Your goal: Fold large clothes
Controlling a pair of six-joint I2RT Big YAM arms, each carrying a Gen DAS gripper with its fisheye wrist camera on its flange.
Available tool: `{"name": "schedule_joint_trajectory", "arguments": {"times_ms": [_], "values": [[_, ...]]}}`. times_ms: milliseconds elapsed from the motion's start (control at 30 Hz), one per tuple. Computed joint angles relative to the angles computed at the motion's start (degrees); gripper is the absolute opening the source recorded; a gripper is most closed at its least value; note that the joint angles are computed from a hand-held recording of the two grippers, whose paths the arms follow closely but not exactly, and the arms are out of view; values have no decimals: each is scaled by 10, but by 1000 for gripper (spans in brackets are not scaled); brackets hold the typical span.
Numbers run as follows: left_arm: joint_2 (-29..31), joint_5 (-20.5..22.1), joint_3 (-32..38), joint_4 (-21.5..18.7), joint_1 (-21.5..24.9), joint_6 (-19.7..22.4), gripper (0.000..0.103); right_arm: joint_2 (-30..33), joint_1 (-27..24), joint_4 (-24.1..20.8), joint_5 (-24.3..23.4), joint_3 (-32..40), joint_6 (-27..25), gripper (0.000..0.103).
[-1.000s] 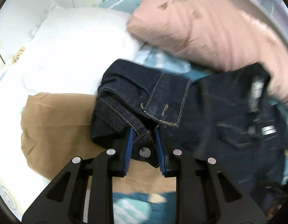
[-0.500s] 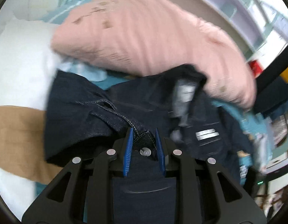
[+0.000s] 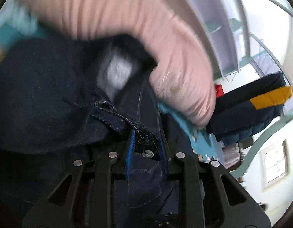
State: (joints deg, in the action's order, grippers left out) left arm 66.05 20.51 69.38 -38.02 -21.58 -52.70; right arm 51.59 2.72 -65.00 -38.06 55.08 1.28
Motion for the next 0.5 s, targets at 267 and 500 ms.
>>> {"name": "schedule_joint_trajectory", "arguments": {"times_ms": [267, 500], "values": [[52, -3, -9, -17, -25, -39, 27, 11, -150, -31, -20, 33, -68, 15], [67, -78, 84, -110, -81, 70, 79, 43, -327, 37, -1, 59, -7, 40]]}}
